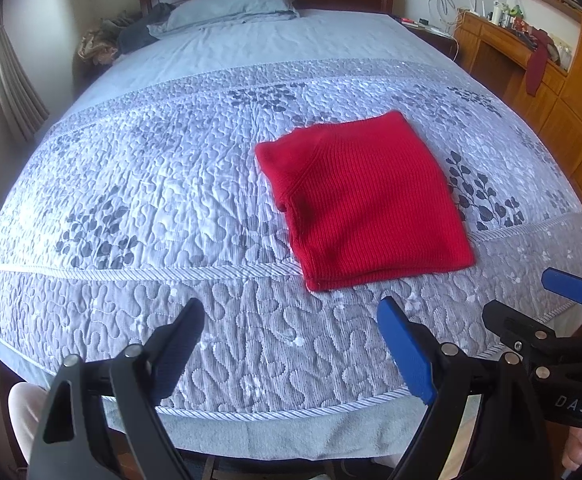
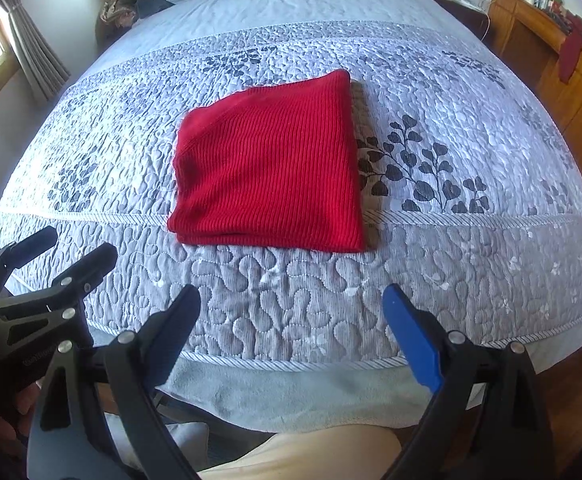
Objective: Fold small clothes
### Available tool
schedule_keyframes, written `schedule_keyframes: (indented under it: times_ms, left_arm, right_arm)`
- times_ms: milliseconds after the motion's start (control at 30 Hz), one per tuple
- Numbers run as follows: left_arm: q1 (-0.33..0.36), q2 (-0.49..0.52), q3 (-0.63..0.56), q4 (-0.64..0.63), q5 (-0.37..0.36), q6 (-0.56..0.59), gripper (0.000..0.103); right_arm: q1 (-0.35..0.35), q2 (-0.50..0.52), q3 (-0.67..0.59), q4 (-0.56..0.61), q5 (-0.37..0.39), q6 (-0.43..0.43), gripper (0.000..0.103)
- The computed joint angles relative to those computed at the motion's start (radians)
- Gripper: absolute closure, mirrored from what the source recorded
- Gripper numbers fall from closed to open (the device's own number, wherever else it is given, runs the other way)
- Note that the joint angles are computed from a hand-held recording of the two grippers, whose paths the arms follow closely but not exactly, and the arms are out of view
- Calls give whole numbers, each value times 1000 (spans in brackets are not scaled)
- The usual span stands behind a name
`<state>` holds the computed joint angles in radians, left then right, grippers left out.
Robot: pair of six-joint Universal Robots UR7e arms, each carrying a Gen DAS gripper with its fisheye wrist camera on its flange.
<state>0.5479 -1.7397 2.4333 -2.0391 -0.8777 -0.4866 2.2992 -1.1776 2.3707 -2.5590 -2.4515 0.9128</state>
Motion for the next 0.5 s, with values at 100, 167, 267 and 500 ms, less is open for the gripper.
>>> schedule_keyframes:
  times_ms: [100,167,267,500]
  left_arm:
    - [3,2,0,-3,-1,2,15]
    - [6,4,-1,-4,-1,4,15]
    - [9,8,-1,-7,0,5,15]
    - [10,13,-1,-14,6,8,15]
  right_arm:
    - [-5,0,4,-10,3,-5,11]
    - [-7,1,4,-10,3,-5,11]
    - [-11,1,7,-21,5,-13,11]
    - [-24,0,14,-42,6,-29,11]
